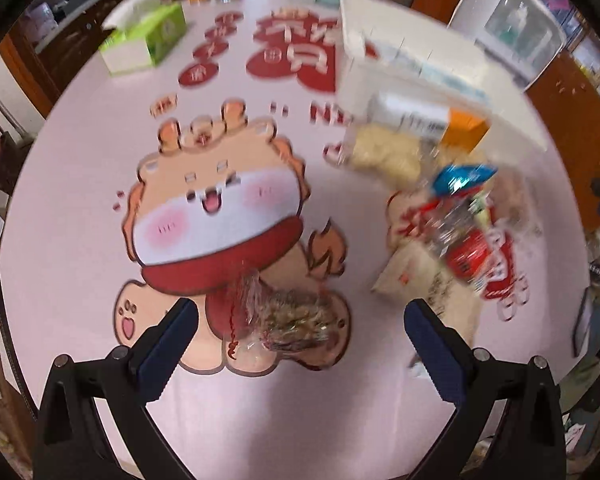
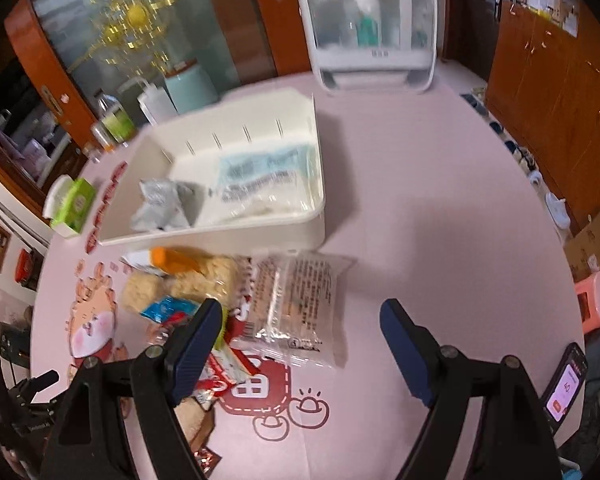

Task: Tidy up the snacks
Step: 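Grasp the clear nut bag with the left tool while the right tool grasps the clear biscuit bag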

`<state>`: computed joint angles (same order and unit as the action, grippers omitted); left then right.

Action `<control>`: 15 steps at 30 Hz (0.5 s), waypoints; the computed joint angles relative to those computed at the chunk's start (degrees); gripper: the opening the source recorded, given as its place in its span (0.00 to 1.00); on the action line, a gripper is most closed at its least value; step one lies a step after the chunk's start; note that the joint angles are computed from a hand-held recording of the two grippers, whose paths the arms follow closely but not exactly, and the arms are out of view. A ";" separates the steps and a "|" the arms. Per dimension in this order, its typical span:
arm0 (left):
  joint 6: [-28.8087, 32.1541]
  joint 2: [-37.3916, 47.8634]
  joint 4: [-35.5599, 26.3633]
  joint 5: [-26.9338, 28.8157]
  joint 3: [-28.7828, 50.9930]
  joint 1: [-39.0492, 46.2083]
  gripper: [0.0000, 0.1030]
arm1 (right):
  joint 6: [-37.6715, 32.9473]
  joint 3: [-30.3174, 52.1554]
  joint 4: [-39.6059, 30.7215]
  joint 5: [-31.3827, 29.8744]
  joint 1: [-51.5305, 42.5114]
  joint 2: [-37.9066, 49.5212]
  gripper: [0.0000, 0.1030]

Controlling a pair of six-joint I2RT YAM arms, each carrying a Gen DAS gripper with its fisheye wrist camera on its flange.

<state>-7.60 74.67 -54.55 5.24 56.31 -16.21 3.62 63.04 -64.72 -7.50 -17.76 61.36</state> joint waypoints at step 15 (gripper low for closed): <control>-0.38 11.86 8.33 -0.41 -4.22 -0.84 0.99 | 4.74 -8.95 13.35 7.46 10.66 15.16 0.79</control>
<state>-7.98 86.54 -46.22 4.83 52.08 -17.05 8.36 54.09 -51.37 -0.04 -7.10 76.53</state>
